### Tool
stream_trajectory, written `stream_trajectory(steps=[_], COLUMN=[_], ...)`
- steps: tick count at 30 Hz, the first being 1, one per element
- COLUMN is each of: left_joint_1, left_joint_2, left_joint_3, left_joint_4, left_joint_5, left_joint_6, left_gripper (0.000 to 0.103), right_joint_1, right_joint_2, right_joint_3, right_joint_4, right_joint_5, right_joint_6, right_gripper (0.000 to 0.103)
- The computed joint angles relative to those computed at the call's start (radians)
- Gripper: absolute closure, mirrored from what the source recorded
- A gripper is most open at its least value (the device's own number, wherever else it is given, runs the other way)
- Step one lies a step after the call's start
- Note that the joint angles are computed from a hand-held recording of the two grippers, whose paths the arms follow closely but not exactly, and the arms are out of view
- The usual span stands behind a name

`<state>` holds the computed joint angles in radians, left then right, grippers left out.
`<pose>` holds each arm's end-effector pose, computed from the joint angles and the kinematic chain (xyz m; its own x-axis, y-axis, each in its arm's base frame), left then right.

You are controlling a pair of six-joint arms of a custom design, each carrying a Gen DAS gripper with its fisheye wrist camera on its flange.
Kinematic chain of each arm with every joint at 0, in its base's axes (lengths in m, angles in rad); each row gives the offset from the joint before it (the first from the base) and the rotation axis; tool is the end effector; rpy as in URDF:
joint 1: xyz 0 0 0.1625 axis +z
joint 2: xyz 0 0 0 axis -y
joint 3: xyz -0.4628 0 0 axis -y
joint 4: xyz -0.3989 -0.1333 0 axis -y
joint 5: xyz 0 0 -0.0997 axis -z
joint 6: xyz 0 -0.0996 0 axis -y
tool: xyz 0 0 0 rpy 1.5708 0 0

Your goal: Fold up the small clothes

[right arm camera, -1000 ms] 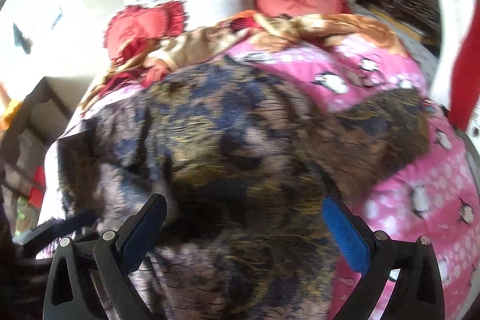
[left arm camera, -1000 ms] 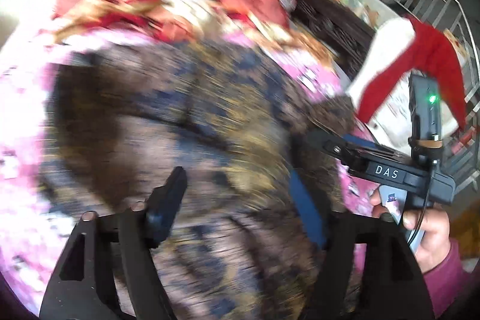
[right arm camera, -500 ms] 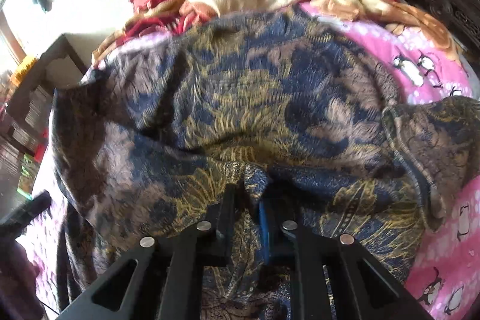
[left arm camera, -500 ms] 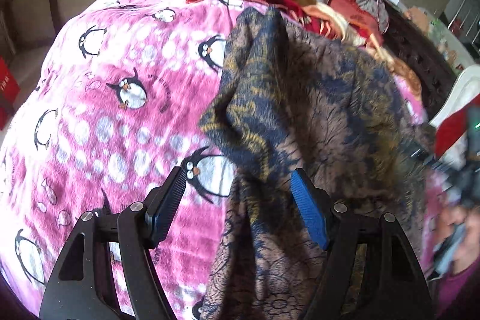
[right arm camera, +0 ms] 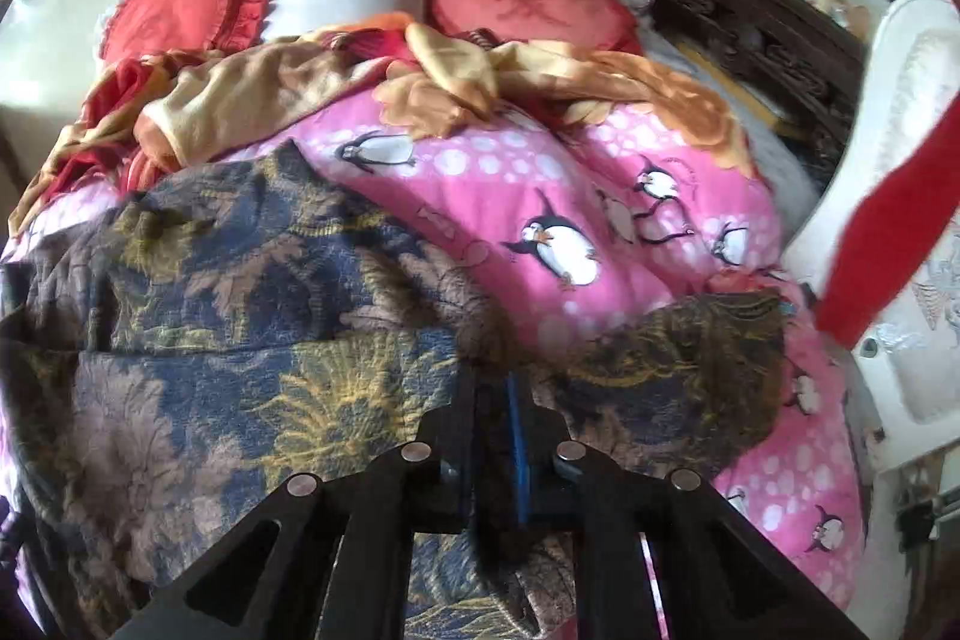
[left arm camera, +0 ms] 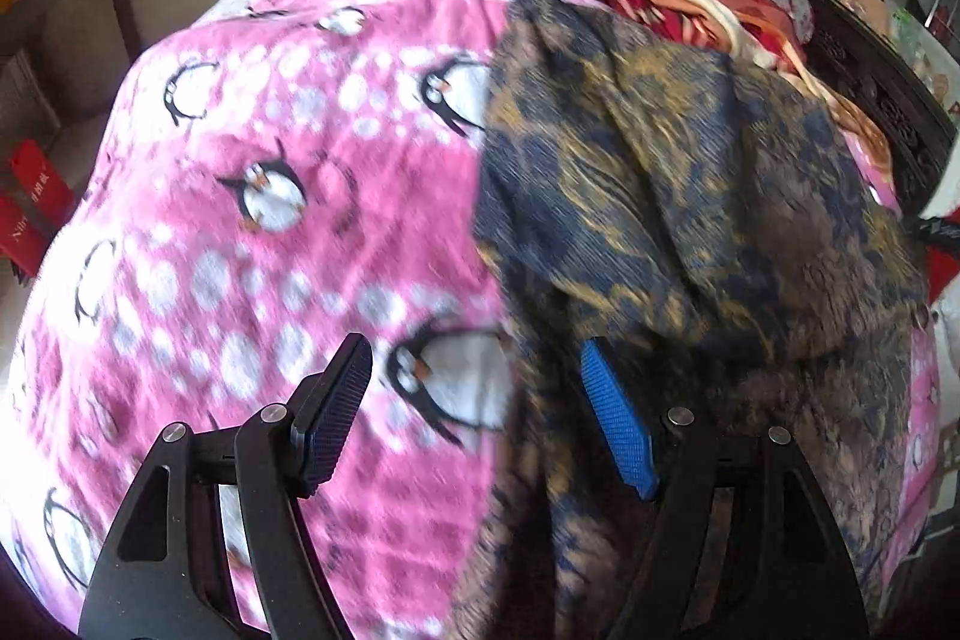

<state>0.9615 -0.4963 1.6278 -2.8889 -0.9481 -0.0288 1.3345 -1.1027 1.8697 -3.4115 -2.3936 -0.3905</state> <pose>-0.2377 -0.6750 -0.0392 -0.7439 0.3528 -0.5675 0.5412 0.8163 -0.2020 -0.0826 -0.6005 0.3540 -0.5145 0.5500 0.6578 -0.0911 0.7278 -0.6797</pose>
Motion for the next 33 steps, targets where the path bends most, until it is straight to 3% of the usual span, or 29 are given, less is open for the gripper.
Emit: stream_trajectory(steps=[2, 3, 4, 7, 9, 10, 12, 13, 14, 15, 16, 20, 22, 24, 26, 27, 28, 31, 33], left_joint_1=[0.01, 0.018, 0.025, 0.033, 0.031, 0.031, 0.03, 0.031, 0.034, 0.036, 0.039, 0.034, 0.025, 0.027, 0.036, 0.044, 0.051, 0.067, 0.071], left_joint_2=[0.015, 0.022, 0.028, 0.036, 0.041, 0.044, 0.047, 0.049, 0.047, 0.047, 0.044, 0.055, 0.05, 0.032, 0.012, 0.005, 0.005, 0.017, 0.023], left_joint_3=[-0.04, -0.059, -0.074, -0.082, -0.081, -0.081, -0.079, -0.084, -0.082, -0.083, -0.077, -0.065, -0.061, -0.058, -0.051, -0.058, -0.071, -0.118, -0.13], left_joint_4=[0.048, 0.068, 0.079, 0.055, 0.04, 0.032, 0.02, 0.017, 0.012, 0.006, -0.006, -0.052, -0.038, -0.039, -0.076, -0.084, -0.075, -0.023, 0.002], left_joint_5=[0.021, 0.02, 0.013, 0.007, 0.015, 0.019, 0.02, 0.016, 0.007, -0.002, -0.009, 0.01, 0.024, -0.016, -0.077, -0.117, -0.143, -0.167, -0.183], left_joint_6=[-0.018, -0.027, -0.035, -0.039, -0.031, -0.021, -0.009, -0.004, 0.0, 0.004, 0.008, 0.038, 0.039, 0.027, 0.02, 0.009, -0.001, -0.051, -0.058], left_gripper=[0.03, 0.03, 0.03, 0.03, 0.03, 0.03, 0.03, 0.03, 0.03, 0.03, 0.03, 0.03, 0.03, 0.03, 0.03, 0.03, 0.03, 0.03, 0.03], right_joint_1=[0.027, 0.047, 0.061, 0.085, 0.102, 0.115, 0.14, 0.148, 0.152, 0.154, 0.163, 0.165, 0.152, 0.147, 0.137, 0.134, 0.13, 0.14, 0.159], right_joint_2=[0.0, -0.006, -0.013, -0.024, 0.012, 0.045, 0.122, 0.158, 0.186, 0.205, 0.223, 0.272, 0.299, 0.294, 0.237, 0.222, 0.192, 0.159, 0.175], right_joint_3=[0.027, 0.042, 0.047, 0.017, -0.035, -0.068, -0.139, -0.176, -0.205, -0.22, -0.231, -0.248, -0.277, -0.266, -0.219, -0.209, -0.175, -0.131, -0.15], right_joint_4=[-0.12, -0.138, -0.114, 0.161, 0.286, 0.328, 0.385, 0.417, 0.451, 0.447, 0.402, 0.209, 0.221, 0.2, 0.239, 0.255, 0.238, 0.22, 0.246], right_joint_5=[0.074, 0.135, 0.199, 0.503, 0.596, 0.608, 0.551, 0.503, 0.467, 0.434, 0.373, 0.275, 0.25, 0.274, 0.345, 0.376, 0.413, 0.499, 0.504], right_joint_6=[-0.038, -0.045, -0.04, -0.012, -0.014, -0.035, -0.095, -0.114, -0.126, -0.137, -0.149, -0.216, -0.205, -0.214, -0.168, -0.14, -0.119, -0.146, -0.155], right_gripper=[0.061, 0.04, 0.033, 0.034, 0.034, 0.034, 0.034, 0.044, 0.064, 0.1, 0.1, 0.1, 0.1, 0.099, 0.088, 0.063, 0.045, 0.043, 0.043])
